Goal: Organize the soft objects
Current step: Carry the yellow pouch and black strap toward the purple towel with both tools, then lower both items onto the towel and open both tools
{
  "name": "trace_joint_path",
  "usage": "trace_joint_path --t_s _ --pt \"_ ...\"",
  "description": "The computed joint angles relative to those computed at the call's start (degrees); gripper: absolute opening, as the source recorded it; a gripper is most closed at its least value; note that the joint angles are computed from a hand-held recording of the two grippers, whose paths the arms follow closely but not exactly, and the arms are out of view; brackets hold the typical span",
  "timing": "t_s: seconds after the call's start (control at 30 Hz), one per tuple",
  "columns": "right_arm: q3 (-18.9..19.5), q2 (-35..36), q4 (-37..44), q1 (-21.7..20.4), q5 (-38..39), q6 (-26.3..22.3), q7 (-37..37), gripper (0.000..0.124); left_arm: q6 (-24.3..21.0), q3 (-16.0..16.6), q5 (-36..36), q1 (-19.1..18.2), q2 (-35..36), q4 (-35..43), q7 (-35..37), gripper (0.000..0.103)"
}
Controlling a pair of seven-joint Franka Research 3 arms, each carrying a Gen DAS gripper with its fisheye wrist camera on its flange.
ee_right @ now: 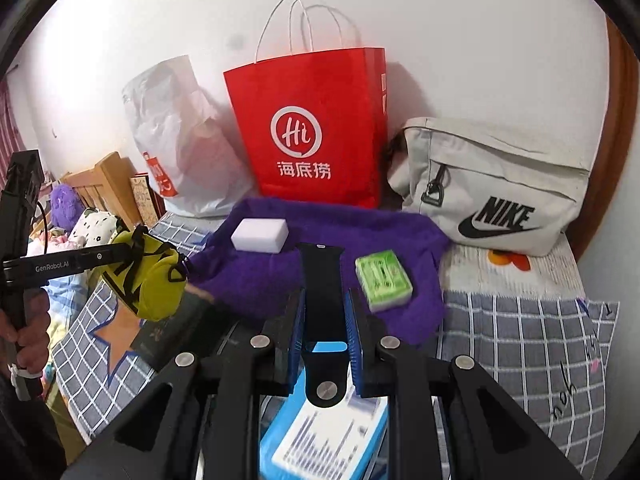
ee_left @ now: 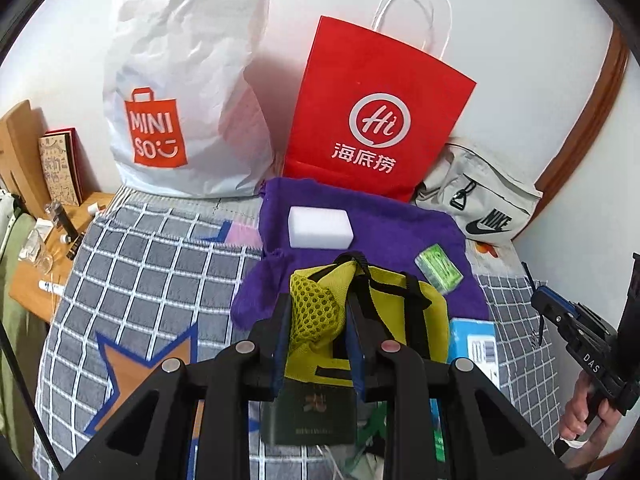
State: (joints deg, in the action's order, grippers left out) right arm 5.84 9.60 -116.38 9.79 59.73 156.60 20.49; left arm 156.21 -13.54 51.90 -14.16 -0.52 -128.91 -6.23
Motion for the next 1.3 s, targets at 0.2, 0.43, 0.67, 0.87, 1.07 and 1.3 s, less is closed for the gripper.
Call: trace_joint_path --t_s 0.2,0.43,0.67,0.87,1.07,1.3 --pt "0.5 5.8 5.6 0.2 -4.8 0.5 3.6 0.020 2.0 1.7 -0.9 0.6 4.8 3.7 2.8 0.025" --pt "1.3 12.9 12.3 -0.1 -13.0 -1.0 9.9 0.020 4.8 4.2 -3.4 0.5 9.9 7.4 5.7 0.025" --pt "2.2 18.8 18.2 -0.6 -20.7 -2.7 14.8 0.020 7.4 6.2 -8.2 0.5 13.8 9.1 9.8 0.025" --pt "2.4 22.7 22.1 -0.2 -25.7 -4.9 18.1 0.020 10.3 6.7 -14.7 1.0 17.4 9.8 15.0 0.025" --pt "2.0 25.5 25.1 0.3 -29.7 -6.4 21.0 0.020 11.1 8.0 -18.2 0.1 19.4 10.6 18.1 0.025" --pt "0.3 28.5 28.9 1.9 -35.4 -9.4 24.7 0.020 8.4 9.1 -18.4 -1.4 21.3 13.3 19.9 0.025"
